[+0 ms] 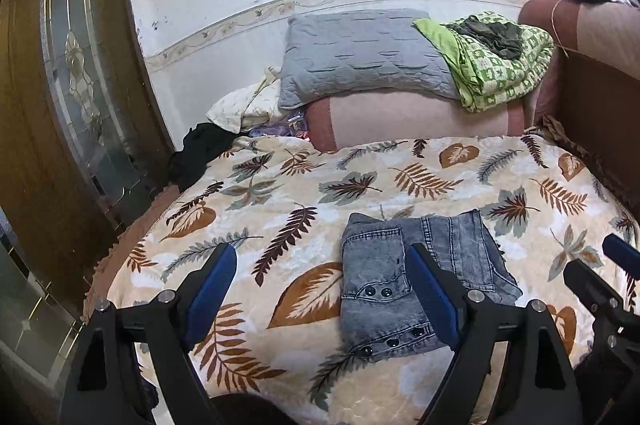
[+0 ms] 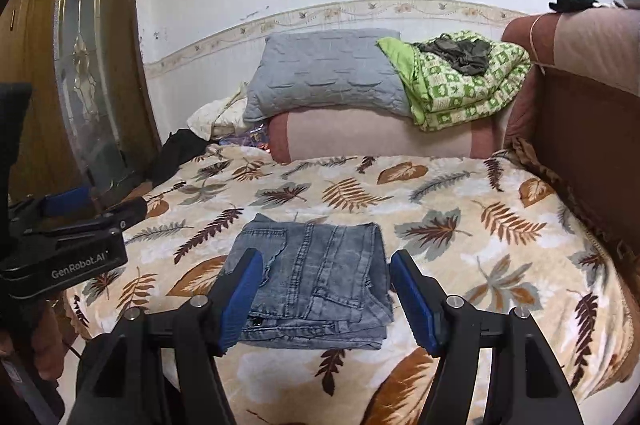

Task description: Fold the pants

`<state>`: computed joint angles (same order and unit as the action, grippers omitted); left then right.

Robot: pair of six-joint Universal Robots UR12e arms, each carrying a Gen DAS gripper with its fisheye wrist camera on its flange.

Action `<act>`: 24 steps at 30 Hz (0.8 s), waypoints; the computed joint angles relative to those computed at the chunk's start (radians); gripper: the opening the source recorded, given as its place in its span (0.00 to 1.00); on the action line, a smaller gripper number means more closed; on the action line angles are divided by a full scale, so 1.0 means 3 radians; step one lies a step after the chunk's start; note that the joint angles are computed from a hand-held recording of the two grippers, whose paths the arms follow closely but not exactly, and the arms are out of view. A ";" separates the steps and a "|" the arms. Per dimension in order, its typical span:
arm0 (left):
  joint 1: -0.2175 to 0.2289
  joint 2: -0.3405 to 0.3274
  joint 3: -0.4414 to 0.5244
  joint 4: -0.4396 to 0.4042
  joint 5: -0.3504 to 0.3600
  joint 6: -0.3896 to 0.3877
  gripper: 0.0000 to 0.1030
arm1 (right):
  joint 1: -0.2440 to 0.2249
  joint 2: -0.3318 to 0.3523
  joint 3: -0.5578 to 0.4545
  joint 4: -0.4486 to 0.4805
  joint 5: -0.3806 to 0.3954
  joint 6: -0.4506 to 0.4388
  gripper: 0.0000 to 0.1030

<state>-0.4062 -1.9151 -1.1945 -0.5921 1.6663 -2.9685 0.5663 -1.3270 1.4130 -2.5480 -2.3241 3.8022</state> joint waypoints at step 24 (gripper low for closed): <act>0.0014 -0.0028 0.0045 -0.0130 -0.0020 -0.0028 0.84 | -0.0021 0.0024 -0.0033 0.0026 0.0086 0.0018 0.68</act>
